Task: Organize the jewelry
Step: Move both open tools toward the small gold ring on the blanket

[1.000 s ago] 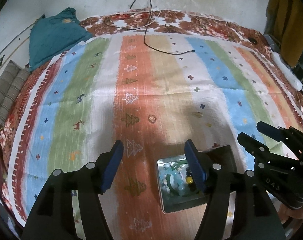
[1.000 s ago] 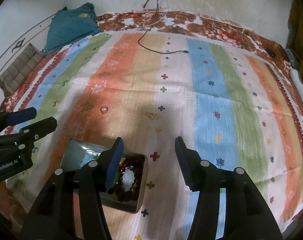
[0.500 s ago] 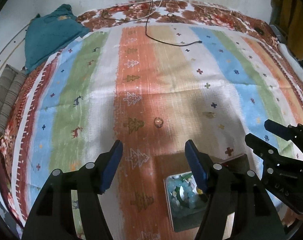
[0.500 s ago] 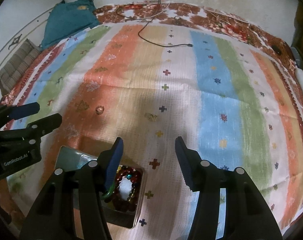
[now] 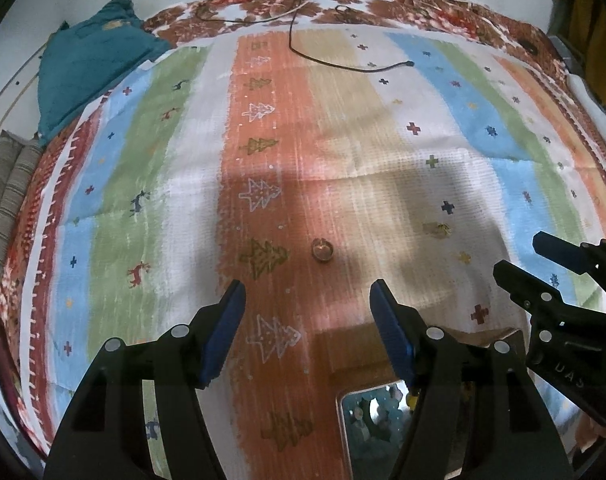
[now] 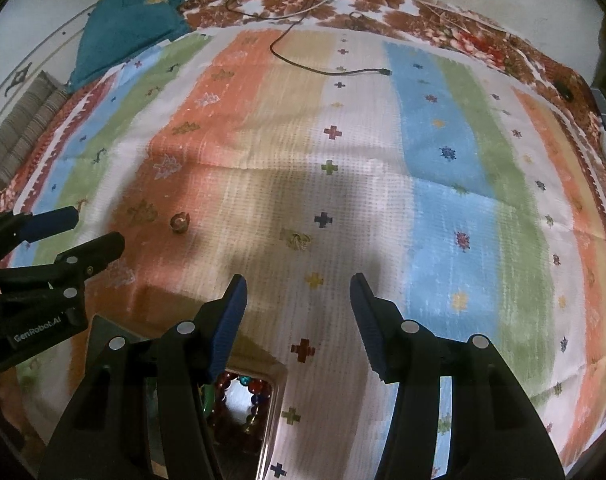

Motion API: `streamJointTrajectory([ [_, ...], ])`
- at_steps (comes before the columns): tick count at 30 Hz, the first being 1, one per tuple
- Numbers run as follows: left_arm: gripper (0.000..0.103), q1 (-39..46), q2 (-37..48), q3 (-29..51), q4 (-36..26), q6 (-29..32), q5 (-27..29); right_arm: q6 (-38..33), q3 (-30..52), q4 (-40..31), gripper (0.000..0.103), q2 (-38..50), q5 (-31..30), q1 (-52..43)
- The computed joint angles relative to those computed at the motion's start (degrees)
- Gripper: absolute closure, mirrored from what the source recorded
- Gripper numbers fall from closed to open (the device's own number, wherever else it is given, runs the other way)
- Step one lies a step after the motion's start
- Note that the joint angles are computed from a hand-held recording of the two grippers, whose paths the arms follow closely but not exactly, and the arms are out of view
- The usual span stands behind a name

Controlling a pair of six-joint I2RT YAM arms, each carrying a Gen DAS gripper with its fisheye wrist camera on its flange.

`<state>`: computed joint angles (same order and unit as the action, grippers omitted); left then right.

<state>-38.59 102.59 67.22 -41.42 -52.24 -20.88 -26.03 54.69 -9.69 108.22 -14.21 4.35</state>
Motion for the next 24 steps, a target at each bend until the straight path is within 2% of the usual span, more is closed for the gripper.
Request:
streamJointTrajectory([
  [24, 0.04, 6.3, 8.2, 2.4, 5.4, 6.6, 5.9, 1.4, 11.7, -3.7, 0.049, 12.6, 3.1, 2.7],
])
